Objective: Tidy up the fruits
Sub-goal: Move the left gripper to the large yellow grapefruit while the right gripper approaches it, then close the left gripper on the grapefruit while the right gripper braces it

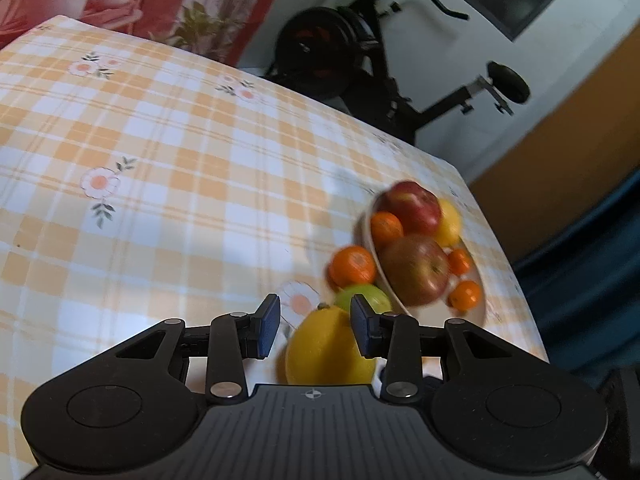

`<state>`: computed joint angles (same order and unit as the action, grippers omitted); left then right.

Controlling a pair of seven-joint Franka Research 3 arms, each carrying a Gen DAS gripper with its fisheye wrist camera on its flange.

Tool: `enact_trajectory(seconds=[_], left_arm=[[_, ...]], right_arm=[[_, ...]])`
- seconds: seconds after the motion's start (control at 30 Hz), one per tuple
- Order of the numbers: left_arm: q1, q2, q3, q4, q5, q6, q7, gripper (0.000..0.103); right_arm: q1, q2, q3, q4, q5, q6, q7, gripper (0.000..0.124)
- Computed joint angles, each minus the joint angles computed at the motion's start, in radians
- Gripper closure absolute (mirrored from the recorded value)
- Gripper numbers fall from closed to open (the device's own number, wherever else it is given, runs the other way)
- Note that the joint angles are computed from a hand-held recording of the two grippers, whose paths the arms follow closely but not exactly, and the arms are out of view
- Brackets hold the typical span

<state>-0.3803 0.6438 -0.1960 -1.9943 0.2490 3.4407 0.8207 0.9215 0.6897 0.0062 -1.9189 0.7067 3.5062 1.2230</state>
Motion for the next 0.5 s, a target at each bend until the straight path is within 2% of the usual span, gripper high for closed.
enact_trajectory(seconds=[0.2,0.3,0.43,0.5], left_arm=[[0.031,-0.011,-0.044,-0.015,0.046,-0.012,0.008,0.062],[0.017,-0.016,-0.036,-0.017,0.047,-0.018,0.013,0.062],[0.011,-0.015,-0.032,-0.014,0.042,-0.023,0.009,0.062],[0.003,-0.014,-0.023,-0.009,0.037,-0.025,0.012,0.062]], right_arm=[[-0.049,0.008,0.049,0.008,-0.046,0.005,0.02,0.076],[-0.083,0.018,0.079,0.02,-0.075,0.006,0.048,0.071],[-0.146,0.034,0.132,0.029,-0.127,0.015,0.107,0.073],[-0.143,0.036,0.124,0.03,-0.139,0.016,0.116,0.074]])
